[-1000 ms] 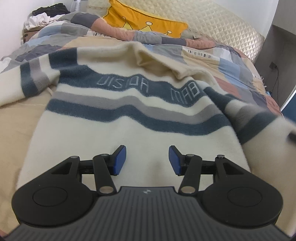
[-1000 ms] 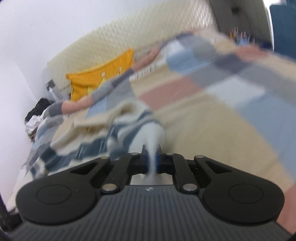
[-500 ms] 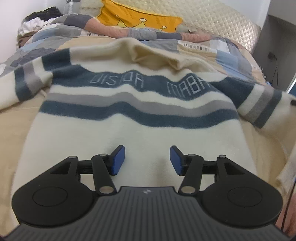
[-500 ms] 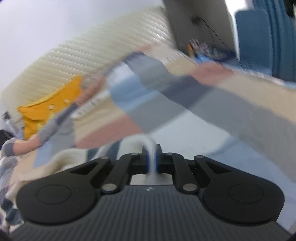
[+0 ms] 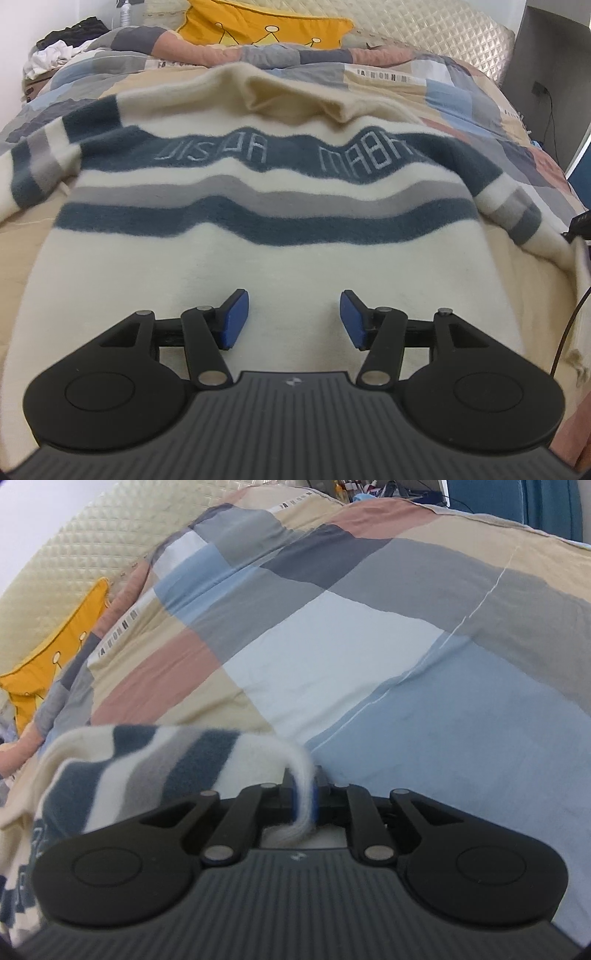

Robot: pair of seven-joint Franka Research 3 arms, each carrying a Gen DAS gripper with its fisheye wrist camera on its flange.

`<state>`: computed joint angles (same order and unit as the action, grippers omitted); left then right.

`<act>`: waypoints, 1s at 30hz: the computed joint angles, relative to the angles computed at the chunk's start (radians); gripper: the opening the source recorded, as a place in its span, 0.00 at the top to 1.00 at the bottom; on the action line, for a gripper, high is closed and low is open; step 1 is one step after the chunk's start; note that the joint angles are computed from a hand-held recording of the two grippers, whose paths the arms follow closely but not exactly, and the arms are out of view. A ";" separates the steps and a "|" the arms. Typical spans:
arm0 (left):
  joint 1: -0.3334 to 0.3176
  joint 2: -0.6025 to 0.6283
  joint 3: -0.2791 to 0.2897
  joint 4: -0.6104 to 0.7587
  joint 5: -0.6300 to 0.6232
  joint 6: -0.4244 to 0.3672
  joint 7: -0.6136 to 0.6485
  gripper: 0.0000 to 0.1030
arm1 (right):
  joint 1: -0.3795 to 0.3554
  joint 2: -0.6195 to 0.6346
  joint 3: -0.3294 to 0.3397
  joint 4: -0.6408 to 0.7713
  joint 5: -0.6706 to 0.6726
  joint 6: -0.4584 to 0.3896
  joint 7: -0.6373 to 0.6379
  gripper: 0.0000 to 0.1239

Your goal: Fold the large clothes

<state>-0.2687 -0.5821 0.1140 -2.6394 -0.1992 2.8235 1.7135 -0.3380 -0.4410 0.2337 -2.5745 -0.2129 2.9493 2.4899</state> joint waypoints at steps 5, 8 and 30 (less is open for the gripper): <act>-0.026 0.000 0.029 0.014 -0.043 -0.031 0.014 0.41 | 0.019 -0.031 -0.027 -0.020 0.020 -0.007 -0.032 0.79; -0.024 -0.006 0.028 0.015 -0.057 -0.040 0.030 0.41 | 0.012 -0.085 -0.022 -0.045 0.025 -0.032 -0.041 0.60; -0.019 -0.089 0.058 0.005 -0.178 -0.144 0.098 0.41 | 0.134 -0.484 0.050 -0.154 0.146 -0.206 -0.266 0.55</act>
<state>-0.2878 -0.6711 0.1715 -2.6344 -0.3768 2.6794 1.8115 -0.2037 -0.9245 0.2840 -2.7287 -0.0667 2.7431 2.2235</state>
